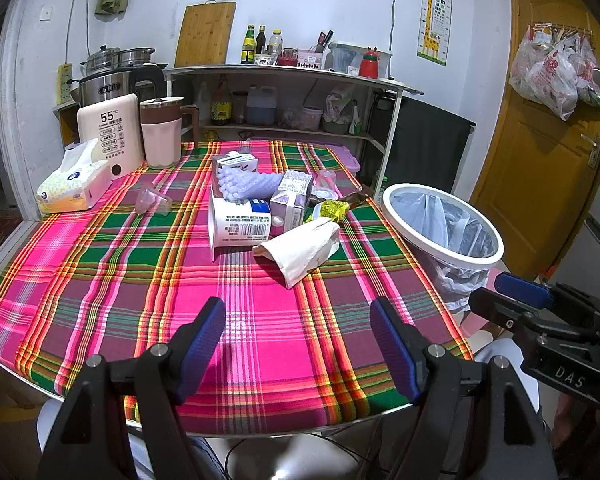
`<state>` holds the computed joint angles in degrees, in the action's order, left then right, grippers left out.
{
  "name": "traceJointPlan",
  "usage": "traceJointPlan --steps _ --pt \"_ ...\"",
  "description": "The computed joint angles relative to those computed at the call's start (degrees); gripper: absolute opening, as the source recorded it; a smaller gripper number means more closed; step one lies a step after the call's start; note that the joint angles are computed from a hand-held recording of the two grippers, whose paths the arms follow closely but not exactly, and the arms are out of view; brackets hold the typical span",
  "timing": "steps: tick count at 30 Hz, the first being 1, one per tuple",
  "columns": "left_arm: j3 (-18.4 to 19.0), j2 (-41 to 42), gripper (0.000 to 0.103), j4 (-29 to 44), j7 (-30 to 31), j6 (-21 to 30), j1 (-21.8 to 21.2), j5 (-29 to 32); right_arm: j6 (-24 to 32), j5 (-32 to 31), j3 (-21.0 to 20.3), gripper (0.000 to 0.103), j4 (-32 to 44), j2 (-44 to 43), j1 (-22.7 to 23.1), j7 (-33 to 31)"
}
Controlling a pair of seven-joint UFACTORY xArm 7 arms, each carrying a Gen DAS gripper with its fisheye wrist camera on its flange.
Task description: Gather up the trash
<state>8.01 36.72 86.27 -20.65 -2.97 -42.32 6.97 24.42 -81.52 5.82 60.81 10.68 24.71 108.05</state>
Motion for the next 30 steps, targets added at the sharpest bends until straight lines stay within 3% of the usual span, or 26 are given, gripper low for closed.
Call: traceJointPlan --steps 17,30 --pt "0.01 0.1 0.076 0.04 0.16 -0.11 -0.03 -0.22 0.32 0.14 0.01 0.053 0.37 0.01 0.15 -0.15" --pt "-3.89 0.85 0.076 1.81 1.62 1.69 3.33 0.23 0.08 0.36 -0.13 0.054 0.47 0.23 0.1 -0.39"
